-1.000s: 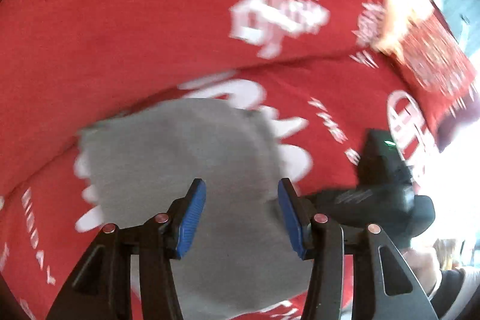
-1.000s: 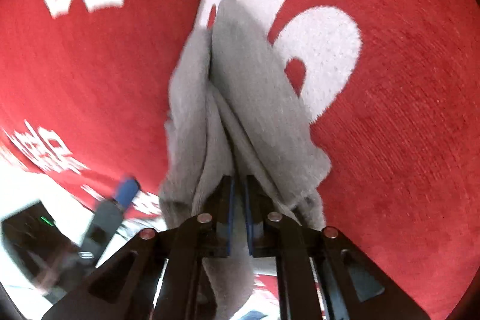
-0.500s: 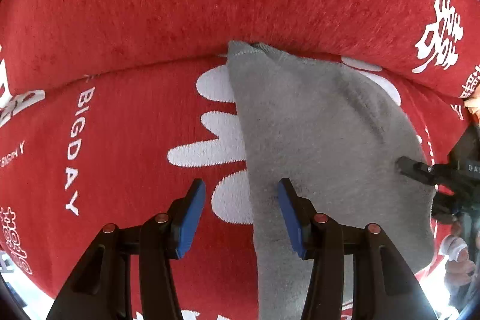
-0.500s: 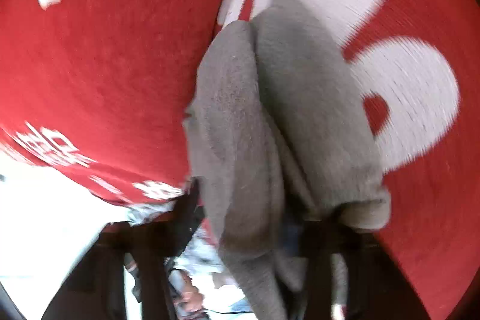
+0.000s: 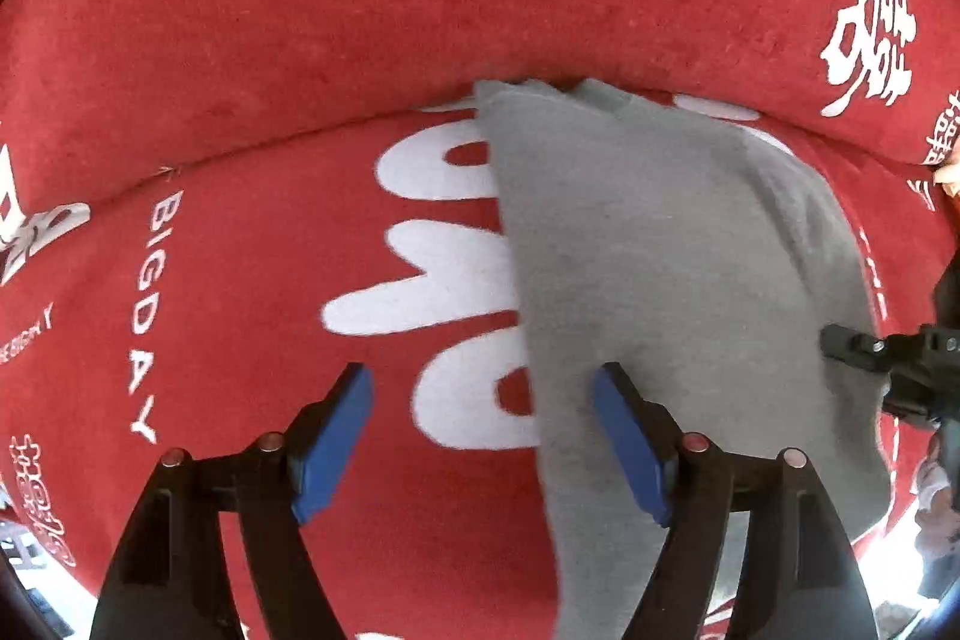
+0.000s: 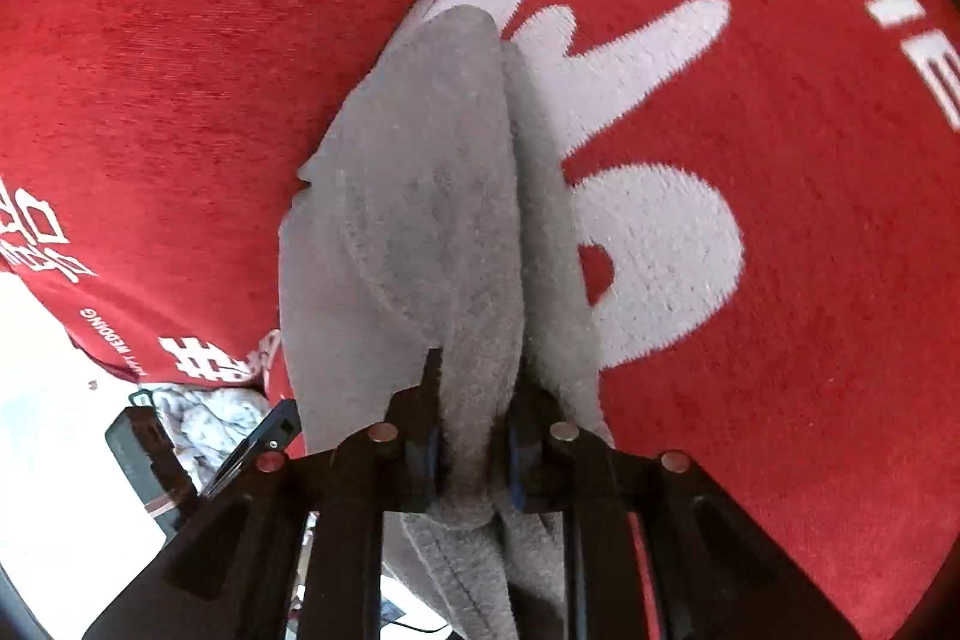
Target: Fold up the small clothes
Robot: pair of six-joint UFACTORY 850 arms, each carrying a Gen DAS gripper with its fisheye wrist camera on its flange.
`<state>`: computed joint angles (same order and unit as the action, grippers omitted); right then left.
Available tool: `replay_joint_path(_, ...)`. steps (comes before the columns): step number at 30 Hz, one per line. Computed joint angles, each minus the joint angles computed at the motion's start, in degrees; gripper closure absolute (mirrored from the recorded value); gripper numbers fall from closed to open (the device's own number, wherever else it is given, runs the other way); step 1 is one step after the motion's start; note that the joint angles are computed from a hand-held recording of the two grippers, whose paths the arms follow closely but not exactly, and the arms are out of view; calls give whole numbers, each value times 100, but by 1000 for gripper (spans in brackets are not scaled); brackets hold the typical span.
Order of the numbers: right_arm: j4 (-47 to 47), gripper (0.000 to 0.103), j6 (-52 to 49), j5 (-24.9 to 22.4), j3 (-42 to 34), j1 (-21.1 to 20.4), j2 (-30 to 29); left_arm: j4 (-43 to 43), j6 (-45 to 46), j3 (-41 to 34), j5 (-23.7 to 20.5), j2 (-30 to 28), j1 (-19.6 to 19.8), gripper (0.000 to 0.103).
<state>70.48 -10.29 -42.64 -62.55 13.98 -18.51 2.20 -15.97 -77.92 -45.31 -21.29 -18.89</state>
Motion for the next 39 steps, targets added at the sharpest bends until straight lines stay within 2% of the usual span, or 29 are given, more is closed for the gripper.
replay_joint_path(2, -342, 72, 292, -52, -58, 17, 33, 52, 4, -8, -196, 4, 53, 26)
replay_joint_path(6, -1110, 67, 958, 91, -208, 159, 221, -231, 372, 21, -326, 154, 136, 26)
replay_joint_path(8, -1256, 55, 1120, -13, -274, 189, 321, -602, 772, 0, -384, 224, 156, 26)
replay_joint_path(14, -1136, 52, 1103, -223, 196, 224, 798, -1382, 1402, 178, -795, 323, 32, 26)
replay_joint_path(17, -844, 49, 1072, -135, 566, 255, 1142, -1866, 1427, 440, -924, 444, 150, 26)
replay_joint_path(20, -395, 47, 1280, 171, 1025, 368, 1528, -2453, 1520, 724, -1010, 563, 368, 26)
replay_joint_path(23, 626, 47, 1081, 368, 1501, 510, 1762, -3023, 1832, 851, -1096, 536, 521, 26)
replay_joint_path(26, 1659, 47, 733, 676, 1661, 766, 1682, -3616, 2216, 868, -1336, 326, 597, 26)
replay_joint_path(27, 1994, 48, 550, 759, 1652, 846, 1606, -3710, 2260, 853, -1392, 256, 591, 26)
replay_joint_path(28, 2088, 69, 529, 866, 1606, 912, 1537, -3788, 2349, 842, -1390, 214, 584, 27)
replay_joint_path(29, 2070, 95, 593, 948, 1521, 969, 1452, -3794, 2440, 837, -1358, 214, 558, 50)
replay_joint_path(30, 2001, 95, 724, 1032, 1414, 1026, 1376, -3830, 2537, 787, -1389, 171, 555, 67)
replay_joint_path(31, 2133, 95, 634, 1072, 1396, 1051, 1395, -3821, 2658, 749, -1455, 160, 543, 74)
replay_joint_path(32, 2402, 95, 370, 1063, 1360, 1096, 1397, -3735, 2759, 742, -1419, 206, 527, 77)
replay_joint_path(34, 2330, 95, 344, 1063, 1266, 1160, 1383, -3593, 2988, 743, -1450, 270, 529, 78)
replay_joint_path(39, 522, 94, 1978, 1218, 1226, 1208, 1293, -3481, 3255, 846, -1435, 303, 533, 78)
